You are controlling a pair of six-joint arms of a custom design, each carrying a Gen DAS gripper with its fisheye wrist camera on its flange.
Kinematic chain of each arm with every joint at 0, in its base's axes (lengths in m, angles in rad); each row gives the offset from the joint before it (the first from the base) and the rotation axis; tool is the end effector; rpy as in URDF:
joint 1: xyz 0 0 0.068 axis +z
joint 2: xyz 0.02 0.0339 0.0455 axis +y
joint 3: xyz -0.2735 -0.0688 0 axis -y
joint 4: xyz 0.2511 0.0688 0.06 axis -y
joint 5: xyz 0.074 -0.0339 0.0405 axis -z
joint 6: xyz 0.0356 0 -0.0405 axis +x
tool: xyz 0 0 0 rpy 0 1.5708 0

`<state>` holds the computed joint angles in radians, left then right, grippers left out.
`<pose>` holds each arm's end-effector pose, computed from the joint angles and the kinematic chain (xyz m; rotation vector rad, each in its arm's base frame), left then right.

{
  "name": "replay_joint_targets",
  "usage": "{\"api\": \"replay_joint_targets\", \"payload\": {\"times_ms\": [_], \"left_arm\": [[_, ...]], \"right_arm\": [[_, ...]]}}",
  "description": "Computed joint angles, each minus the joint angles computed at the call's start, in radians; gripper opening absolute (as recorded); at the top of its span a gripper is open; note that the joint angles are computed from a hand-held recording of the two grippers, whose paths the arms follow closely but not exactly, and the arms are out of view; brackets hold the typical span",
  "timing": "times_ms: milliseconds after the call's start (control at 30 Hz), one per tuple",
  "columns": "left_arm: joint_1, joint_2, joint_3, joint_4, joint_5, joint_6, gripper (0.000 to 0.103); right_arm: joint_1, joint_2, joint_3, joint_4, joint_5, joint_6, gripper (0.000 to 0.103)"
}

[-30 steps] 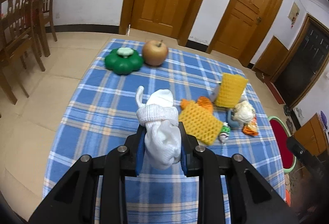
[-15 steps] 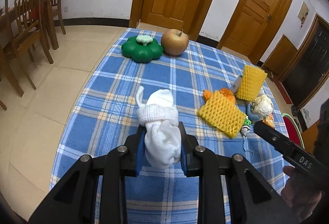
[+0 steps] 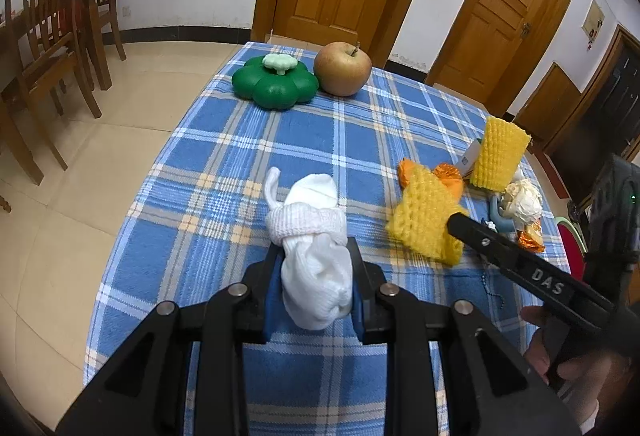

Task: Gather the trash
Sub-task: 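Grasp the yellow foam net with the right tool while the left tool holds the sock, then carry the foam net and sock over the red basin with both tools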

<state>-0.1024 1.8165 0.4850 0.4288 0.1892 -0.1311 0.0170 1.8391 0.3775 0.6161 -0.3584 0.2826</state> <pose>0.2697 -0.0344 0.0635 0.0461 2.4804 -0.3339 0.2505 0.0167 0.0538 0.1554 2.4184 0.5700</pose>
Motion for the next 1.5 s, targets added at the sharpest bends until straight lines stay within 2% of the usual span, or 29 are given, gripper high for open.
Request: {"api": "replay_joint_targets", "payload": {"times_ms": [167, 267, 400, 500, 533, 733, 767, 867, 1000, 1133, 1233, 1333, 1500], "left_arm": [[-0.004, 0.0, 0.001, 0.001, 0.001, -0.001, 0.028], [-0.008, -0.002, -0.002, 0.004, -0.001, -0.002, 0.028], [-0.009, -0.004, -0.005, 0.01, -0.005, -0.008, 0.028], [-0.004, -0.006, -0.008, 0.011, -0.003, -0.006, 0.028], [-0.003, -0.006, -0.009, 0.012, -0.002, -0.006, 0.028], [0.002, -0.01, -0.011, 0.01, 0.002, -0.005, 0.028], [0.002, -0.01, -0.011, 0.01, 0.002, -0.005, 0.028], [0.001, -0.01, -0.012, 0.012, 0.002, -0.007, 0.028], [-0.006, -0.021, -0.013, 0.009, 0.001, -0.004, 0.028], [-0.03, -0.055, -0.028, 0.006, 0.003, -0.006, 0.028], [-0.057, -0.089, -0.04, -0.003, 0.006, -0.007, 0.028], [-0.086, -0.124, -0.049, -0.018, 0.015, -0.012, 0.028], [-0.144, -0.18, -0.05, -0.056, 0.028, -0.022, 0.028]], "right_arm": [[0.003, 0.039, 0.014, 0.015, -0.02, -0.007, 0.017], [0.005, 0.029, -0.001, 0.028, -0.025, -0.012, 0.015], [0.026, -0.016, -0.022, 0.025, 0.01, 0.001, 0.019], [0.054, -0.033, -0.006, -0.016, 0.069, 0.001, 0.033], [0.062, -0.026, 0.005, -0.026, 0.088, 0.004, 0.034], [0.11, 0.012, 0.049, -0.055, 0.154, 0.024, 0.035], [0.125, 0.013, 0.048, -0.05, 0.175, 0.024, 0.032], [0.142, 0.018, 0.037, -0.027, 0.193, 0.027, 0.012], [0.12, -0.007, -0.008, 0.029, 0.141, 0.039, 0.009], [0.1, -0.12, -0.103, 0.082, 0.126, 0.051, 0.009], [0.081, -0.253, -0.173, 0.067, 0.125, 0.049, 0.009], [0.042, -0.405, -0.23, 0.007, 0.124, 0.04, 0.009], [-0.091, -0.699, -0.295, -0.189, 0.069, 0.009, 0.009]]}}
